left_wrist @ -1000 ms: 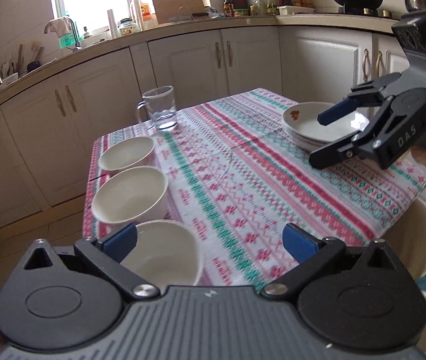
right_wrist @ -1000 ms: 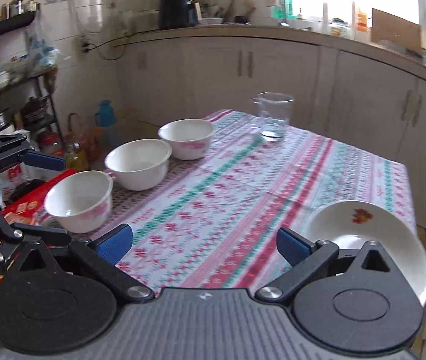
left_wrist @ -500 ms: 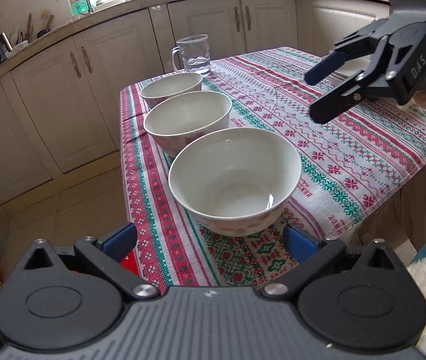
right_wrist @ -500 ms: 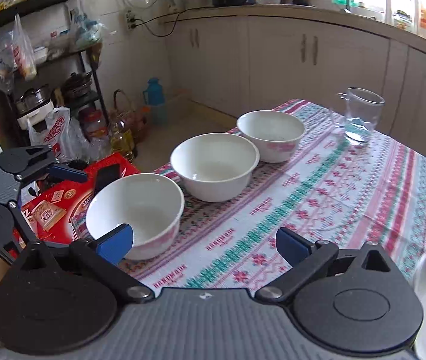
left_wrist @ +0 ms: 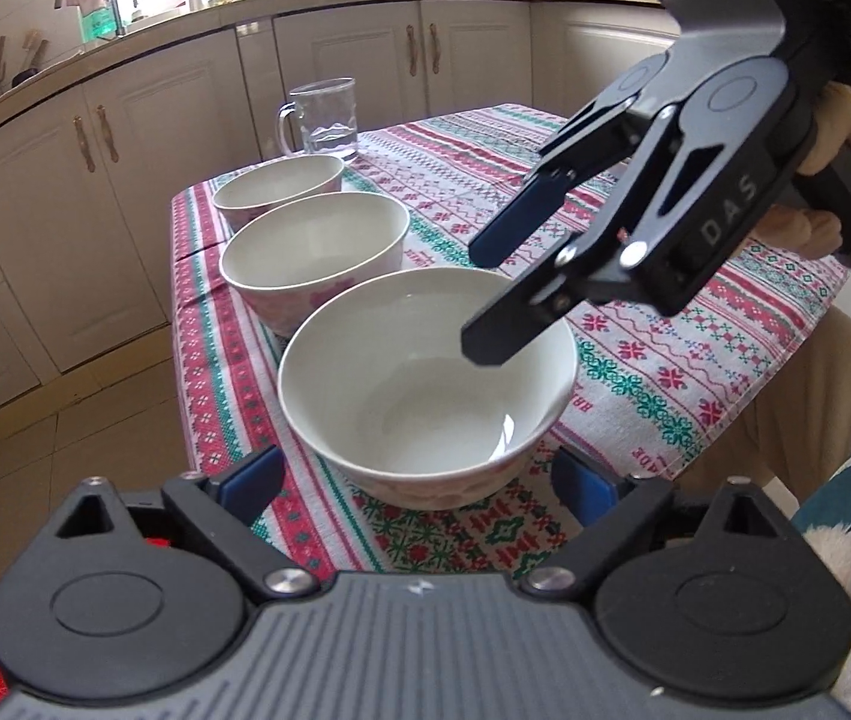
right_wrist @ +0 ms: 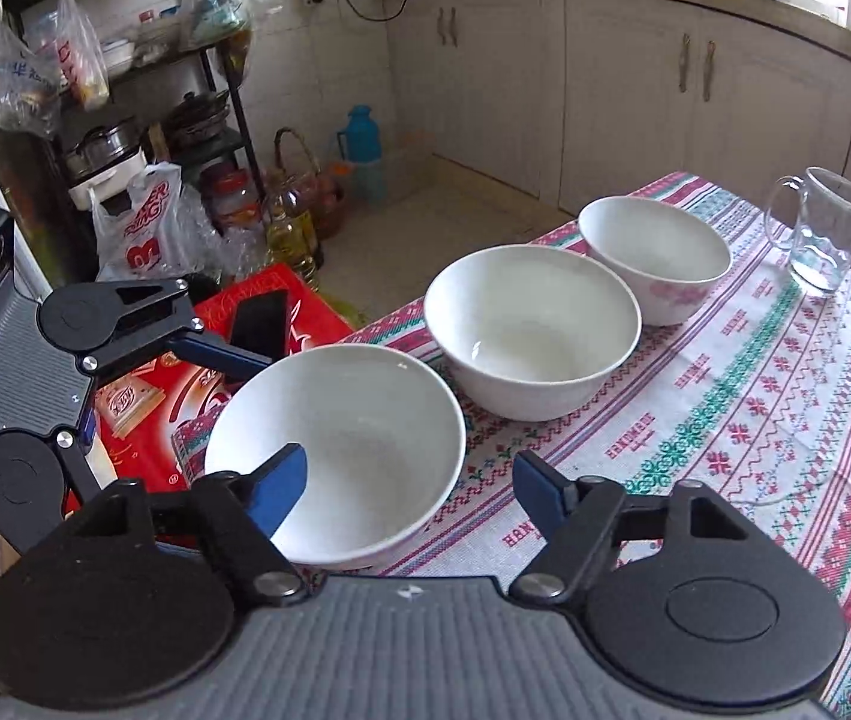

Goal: Organize plates and bowls

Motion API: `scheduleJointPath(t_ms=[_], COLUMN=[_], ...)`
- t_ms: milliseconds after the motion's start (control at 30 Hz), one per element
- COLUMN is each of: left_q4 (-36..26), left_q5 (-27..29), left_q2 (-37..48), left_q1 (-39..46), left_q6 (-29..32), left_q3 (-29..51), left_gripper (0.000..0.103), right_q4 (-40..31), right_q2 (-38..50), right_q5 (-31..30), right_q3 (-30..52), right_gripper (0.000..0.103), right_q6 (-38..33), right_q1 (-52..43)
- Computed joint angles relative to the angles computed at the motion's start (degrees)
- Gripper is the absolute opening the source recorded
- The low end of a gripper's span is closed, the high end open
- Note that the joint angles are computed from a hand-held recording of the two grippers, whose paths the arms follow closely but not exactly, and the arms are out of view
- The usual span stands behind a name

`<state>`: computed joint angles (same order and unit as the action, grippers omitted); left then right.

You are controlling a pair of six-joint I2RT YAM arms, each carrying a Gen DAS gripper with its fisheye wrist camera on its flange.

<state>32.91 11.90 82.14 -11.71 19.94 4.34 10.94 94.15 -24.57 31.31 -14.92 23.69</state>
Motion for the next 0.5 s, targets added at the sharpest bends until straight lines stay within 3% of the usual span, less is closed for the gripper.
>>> scheduleJointPath(t_ms=[200, 500], left_q4=[0.14, 0.10], left_q5=[1.18, 1.59], left_q2=[0.91, 1.67], left_q1=[0.22, 0.46], left_q6=[0.39, 0.46], left_q3=[0.89, 1.56], left_gripper=[0.085, 0.085], right_q4=[-2.14, -1.81], right_q2=[1.73, 2.88], right_q5=[-2.17, -2.39], right_q3=[1.42, 1.79], right_gripper=[0.061, 0.061], right_q6=[-0.80, -0.37], right_q1=[-0.18, 0.27])
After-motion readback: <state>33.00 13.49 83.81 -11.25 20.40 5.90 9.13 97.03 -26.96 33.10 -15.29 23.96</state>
